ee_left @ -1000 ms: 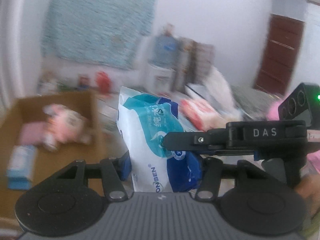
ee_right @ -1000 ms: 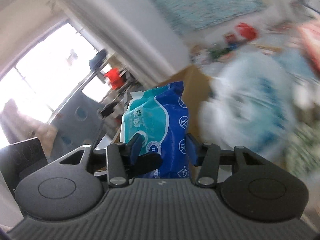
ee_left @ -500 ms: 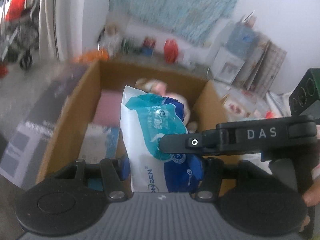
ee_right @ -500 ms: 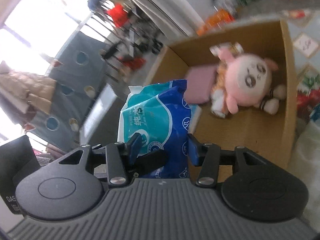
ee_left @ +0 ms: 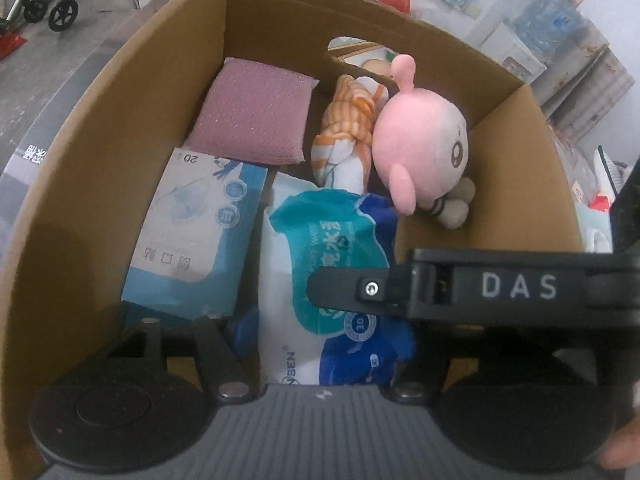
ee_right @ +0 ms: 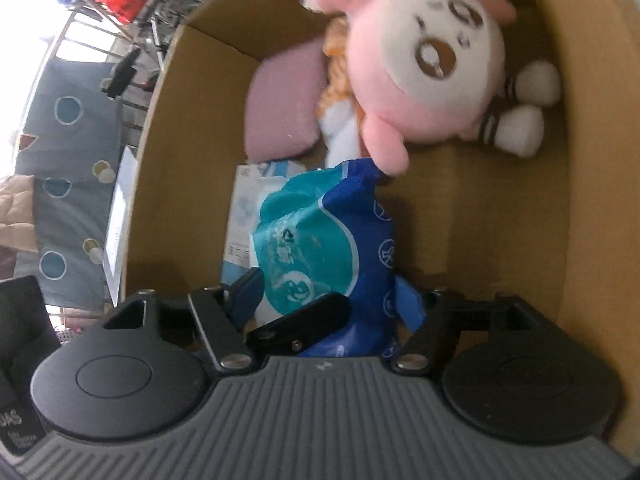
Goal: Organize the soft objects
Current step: 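Lower the wet-wipes pack beside the blue-and-white box and open the right tool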
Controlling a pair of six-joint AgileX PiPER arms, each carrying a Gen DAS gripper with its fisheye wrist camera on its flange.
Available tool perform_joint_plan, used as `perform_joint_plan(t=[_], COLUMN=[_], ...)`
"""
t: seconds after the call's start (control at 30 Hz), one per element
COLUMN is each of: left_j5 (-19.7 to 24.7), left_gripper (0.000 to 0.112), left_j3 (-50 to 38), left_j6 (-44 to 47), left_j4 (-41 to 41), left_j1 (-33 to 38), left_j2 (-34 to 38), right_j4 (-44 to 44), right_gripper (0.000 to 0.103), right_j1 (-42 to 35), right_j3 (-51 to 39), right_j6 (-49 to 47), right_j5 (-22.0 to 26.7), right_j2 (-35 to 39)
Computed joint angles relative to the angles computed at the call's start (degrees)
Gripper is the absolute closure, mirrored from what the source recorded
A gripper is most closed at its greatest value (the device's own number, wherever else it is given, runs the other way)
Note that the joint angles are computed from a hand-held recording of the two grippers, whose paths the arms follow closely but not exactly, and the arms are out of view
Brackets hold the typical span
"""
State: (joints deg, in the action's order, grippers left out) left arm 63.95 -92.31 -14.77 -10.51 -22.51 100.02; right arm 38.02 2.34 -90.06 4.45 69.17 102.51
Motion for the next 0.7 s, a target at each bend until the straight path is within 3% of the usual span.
perform_joint_plan(t=[0.33, 0.43, 0.7], left_j5=[-1.8, -4.5, -7.4], left_gripper=[0.042, 0.031, 0.027], left_j3=[-0.7, 1.6, 4.3], left_j6=[-3.9, -4.7, -7.6], left_j4=[2.6, 3.7, 5.6], left_j1=[-0.9, -1.2, -1.6], left_j2=[-0.5, -3.3, -9.3], right_j4=[5.1, 4.3, 7.1], right_gripper=[0.023, 0.02, 0.018], right_j1=[-1.5, -1.5, -3.0], right_j3=[4.5, 5.9, 5.7], right_j6=[0.6, 0.4, -2.5], right_j5=[-4.2, -6.2, -8.0], right_j2=[-1.2, -3.4, -7.8])
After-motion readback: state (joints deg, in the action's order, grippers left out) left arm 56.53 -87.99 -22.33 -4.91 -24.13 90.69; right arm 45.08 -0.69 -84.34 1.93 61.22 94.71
